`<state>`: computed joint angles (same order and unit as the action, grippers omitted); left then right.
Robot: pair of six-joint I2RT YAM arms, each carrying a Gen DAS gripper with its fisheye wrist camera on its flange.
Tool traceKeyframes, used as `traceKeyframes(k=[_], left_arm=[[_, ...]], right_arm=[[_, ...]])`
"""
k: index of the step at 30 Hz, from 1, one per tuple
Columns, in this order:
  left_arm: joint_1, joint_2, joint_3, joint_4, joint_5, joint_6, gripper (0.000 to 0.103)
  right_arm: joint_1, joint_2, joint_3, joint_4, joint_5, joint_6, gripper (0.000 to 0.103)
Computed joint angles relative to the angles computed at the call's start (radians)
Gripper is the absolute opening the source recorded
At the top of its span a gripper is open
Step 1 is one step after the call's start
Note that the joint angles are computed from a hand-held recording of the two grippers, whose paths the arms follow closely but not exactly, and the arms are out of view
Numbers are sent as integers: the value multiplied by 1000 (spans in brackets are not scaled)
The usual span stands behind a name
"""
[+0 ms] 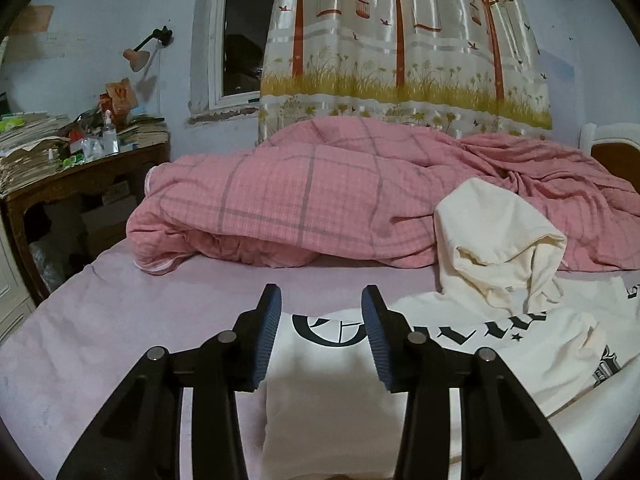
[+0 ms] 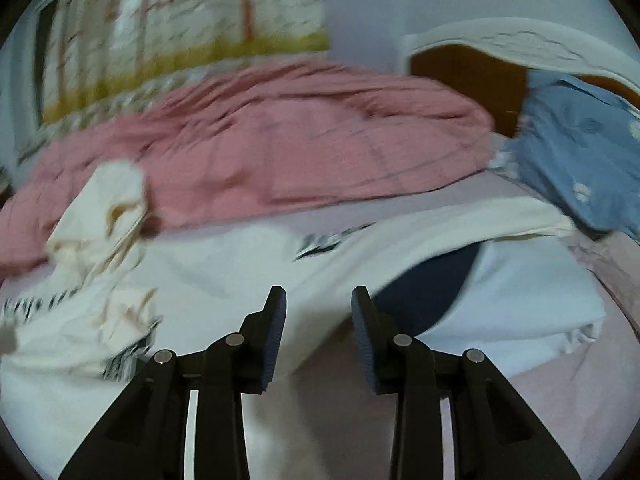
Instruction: Fold large clothes
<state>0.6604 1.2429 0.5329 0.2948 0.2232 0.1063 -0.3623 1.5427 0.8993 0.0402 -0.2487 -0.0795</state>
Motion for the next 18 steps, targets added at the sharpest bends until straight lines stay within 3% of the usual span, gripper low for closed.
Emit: traceKeyframes(k=[2, 4, 6, 7, 10, 13, 17, 18], left_arm=[[-6, 14, -16, 36, -3, -5, 43], [-5, 39, -19, 56, 24, -17, 53], [2, 86, -24, 96, 54, -12, 55], [-1, 115, -30, 132, 36, 1, 55], [2, 193, 12, 108, -3, 5, 58], [-8, 245, 46, 79, -40, 5, 61], [-45, 262, 32, 102, -92, 32, 67], [-51, 256, 22, 115, -98, 40, 71]], right_arm=[[-83, 43, 56, -27, -95, 41, 35], [-178, 135, 164, -49, -240, 144, 36], [-206, 221, 261, -53, -222, 237, 55], [-216, 279, 334, -81, -168, 275, 73], [-258, 389, 433, -46, -180, 361, 74], [-283, 557, 639, -183, -174, 383, 74], [-305, 633, 609, 46, -221, 427, 74], [-297, 636, 612, 52, -216, 407, 74]])
